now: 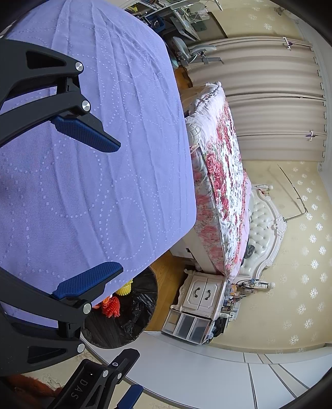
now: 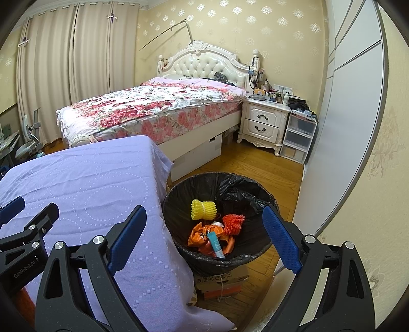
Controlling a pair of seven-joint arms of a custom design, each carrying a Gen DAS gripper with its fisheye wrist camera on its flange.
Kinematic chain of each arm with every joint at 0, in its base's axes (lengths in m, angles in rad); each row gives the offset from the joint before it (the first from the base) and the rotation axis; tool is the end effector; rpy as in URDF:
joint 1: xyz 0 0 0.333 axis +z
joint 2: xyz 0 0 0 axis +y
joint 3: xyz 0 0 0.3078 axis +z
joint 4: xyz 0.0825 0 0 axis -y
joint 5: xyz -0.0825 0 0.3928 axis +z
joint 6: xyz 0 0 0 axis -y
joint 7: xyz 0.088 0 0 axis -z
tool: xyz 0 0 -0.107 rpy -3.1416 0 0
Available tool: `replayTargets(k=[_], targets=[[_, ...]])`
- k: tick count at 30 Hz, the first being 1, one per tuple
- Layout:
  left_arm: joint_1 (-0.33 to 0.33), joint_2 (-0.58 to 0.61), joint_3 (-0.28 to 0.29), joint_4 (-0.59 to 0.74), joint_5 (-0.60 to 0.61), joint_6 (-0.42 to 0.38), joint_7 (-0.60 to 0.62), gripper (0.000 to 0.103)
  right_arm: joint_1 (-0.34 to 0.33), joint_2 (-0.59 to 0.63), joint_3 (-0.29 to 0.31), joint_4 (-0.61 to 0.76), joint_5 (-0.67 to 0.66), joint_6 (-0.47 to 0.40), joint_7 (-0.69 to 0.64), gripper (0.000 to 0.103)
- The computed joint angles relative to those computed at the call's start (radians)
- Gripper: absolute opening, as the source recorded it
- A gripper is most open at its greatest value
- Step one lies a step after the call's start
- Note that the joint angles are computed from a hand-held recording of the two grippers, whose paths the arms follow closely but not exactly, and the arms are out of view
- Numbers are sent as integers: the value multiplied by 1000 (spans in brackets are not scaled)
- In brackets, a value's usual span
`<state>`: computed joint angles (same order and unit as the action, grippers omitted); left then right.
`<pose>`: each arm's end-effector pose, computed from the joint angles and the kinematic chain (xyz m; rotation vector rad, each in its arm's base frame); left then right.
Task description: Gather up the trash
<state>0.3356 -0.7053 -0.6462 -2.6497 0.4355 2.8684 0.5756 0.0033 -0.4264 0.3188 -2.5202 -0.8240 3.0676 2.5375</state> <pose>0.3933 -0.1667 0.4878 -1.7949 1.3850 -0.7151 0.4147 0.2101 0.4953 -1.7545 1.4469 -0.8284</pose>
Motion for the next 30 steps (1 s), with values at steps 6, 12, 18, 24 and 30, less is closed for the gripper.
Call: replayTargets(k=[6, 12, 18, 24, 30], targets=[[-2, 0, 1, 0, 2, -2, -2, 85, 2, 0, 0, -1, 4, 0, -4, 90], [-5, -2, 0, -4, 0, -3, -11, 85, 0, 0, 3, 0, 4, -2, -3, 90], [2, -9, -10, -8, 5, 1, -20, 85, 3, 1, 1, 0, 5, -3, -5, 90], [16, -24, -23, -10, 9, 3, -35, 85, 5, 1, 0, 1, 6, -5, -5, 90], [2, -6, -5, -11, -5, 10, -27, 85, 3, 2, 2, 1, 2, -3, -2, 90]])
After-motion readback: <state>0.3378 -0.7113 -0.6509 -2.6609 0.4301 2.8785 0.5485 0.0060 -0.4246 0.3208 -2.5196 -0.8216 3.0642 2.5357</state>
